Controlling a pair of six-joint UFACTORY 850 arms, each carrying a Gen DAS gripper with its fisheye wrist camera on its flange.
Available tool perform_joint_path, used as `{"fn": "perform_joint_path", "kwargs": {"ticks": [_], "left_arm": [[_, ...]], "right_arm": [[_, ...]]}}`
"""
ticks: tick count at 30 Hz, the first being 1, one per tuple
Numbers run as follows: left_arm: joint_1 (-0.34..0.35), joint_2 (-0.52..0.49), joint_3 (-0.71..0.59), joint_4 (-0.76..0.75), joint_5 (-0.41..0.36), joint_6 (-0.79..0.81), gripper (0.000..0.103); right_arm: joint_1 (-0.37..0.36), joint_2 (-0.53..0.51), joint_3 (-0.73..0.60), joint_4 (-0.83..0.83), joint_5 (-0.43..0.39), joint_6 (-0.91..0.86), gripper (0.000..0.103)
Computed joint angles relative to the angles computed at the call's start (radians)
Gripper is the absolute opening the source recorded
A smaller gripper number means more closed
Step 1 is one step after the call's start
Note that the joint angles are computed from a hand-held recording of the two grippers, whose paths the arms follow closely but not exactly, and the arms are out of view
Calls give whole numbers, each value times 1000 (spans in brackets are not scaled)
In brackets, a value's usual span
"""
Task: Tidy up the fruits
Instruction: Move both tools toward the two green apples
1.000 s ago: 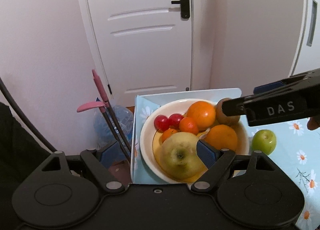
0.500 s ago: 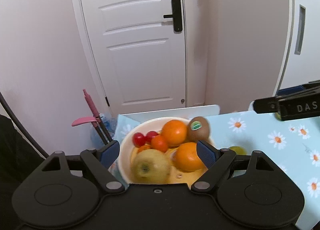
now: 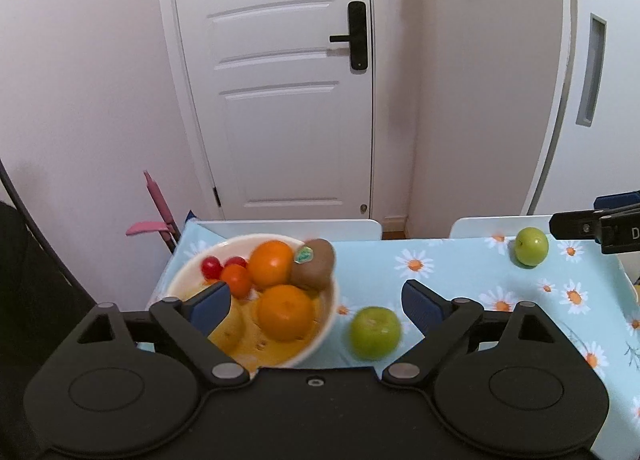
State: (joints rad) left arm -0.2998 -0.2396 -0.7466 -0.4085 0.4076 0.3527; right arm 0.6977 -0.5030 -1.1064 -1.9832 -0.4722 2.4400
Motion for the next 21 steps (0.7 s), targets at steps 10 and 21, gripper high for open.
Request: {"fn": "perform_joint_path", "kwargs": {"ticks": [10, 21], "left_arm": [[-114, -116, -54, -315, 70, 154, 95], [-141, -321, -200, -470, 74, 178, 84]], "right_arm": [[-119, -33, 55, -313, 41, 222, 98], [-209, -161, -18, -519, 74, 376, 98]]}}
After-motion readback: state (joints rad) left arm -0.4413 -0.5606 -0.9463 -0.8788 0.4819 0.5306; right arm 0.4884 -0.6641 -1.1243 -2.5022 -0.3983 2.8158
